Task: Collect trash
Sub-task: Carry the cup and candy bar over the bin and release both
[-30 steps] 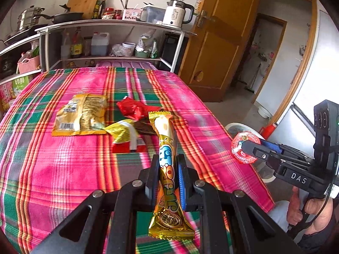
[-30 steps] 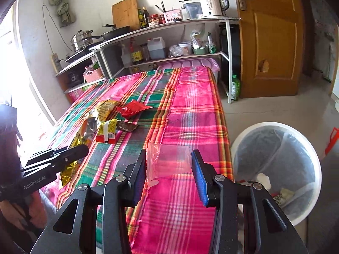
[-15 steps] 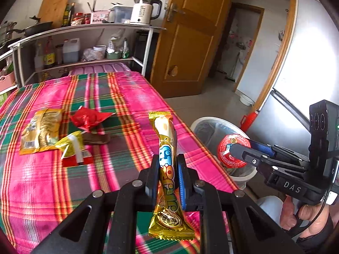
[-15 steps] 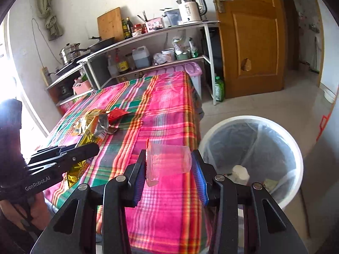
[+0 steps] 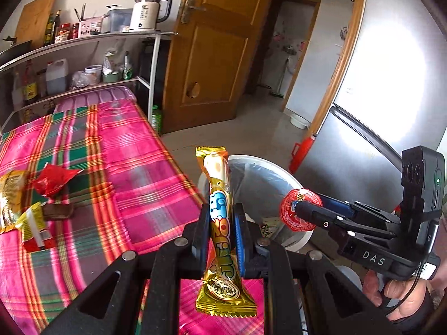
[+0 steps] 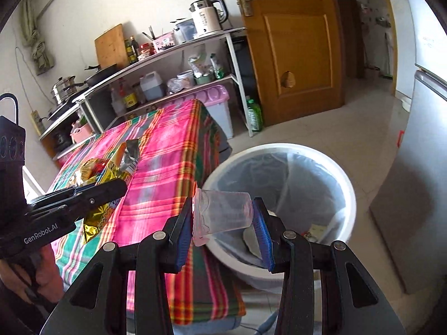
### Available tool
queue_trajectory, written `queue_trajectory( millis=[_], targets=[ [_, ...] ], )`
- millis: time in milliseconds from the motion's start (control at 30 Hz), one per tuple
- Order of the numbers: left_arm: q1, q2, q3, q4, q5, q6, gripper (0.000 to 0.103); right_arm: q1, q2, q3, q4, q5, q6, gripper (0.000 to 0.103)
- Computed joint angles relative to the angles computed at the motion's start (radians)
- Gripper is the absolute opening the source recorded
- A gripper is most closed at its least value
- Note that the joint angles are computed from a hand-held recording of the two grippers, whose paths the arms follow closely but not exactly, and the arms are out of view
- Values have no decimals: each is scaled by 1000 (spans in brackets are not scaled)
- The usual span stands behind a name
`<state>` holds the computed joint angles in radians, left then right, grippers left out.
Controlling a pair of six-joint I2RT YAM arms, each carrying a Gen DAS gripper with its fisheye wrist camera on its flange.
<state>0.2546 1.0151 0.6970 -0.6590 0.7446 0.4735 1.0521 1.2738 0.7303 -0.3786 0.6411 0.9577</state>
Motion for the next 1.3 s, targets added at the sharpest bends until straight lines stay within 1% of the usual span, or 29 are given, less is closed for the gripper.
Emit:
queue_trajectory(
  millis=[300,533,800,1100,1167,1233,1300],
  targets=[
    [-163,40,-13,115,-69,-123,16,-59,-53,-64,3,-22,7,42],
    [-276,94,-23,194,-125,-196,17,-118,-66,-103,26,-59,0,42],
    [-352,167,-15,258,-167,-240,17,-176,-57,-151,86,-112,-21,42],
    [-403,229,-6,302,-200,-274,17,-228,-36,-168,114,-155,-38,43],
    [-414,245,2,307,-206,-281,18,-237,-37,-174,119,-156,-41,43],
    [-419,257,10,310,-209,-288,24,-242,-35,-175,121,-155,-43,43],
    [-419,262,14,311,-205,-293,29,-244,-35,-175,122,-150,-45,44]
  ],
)
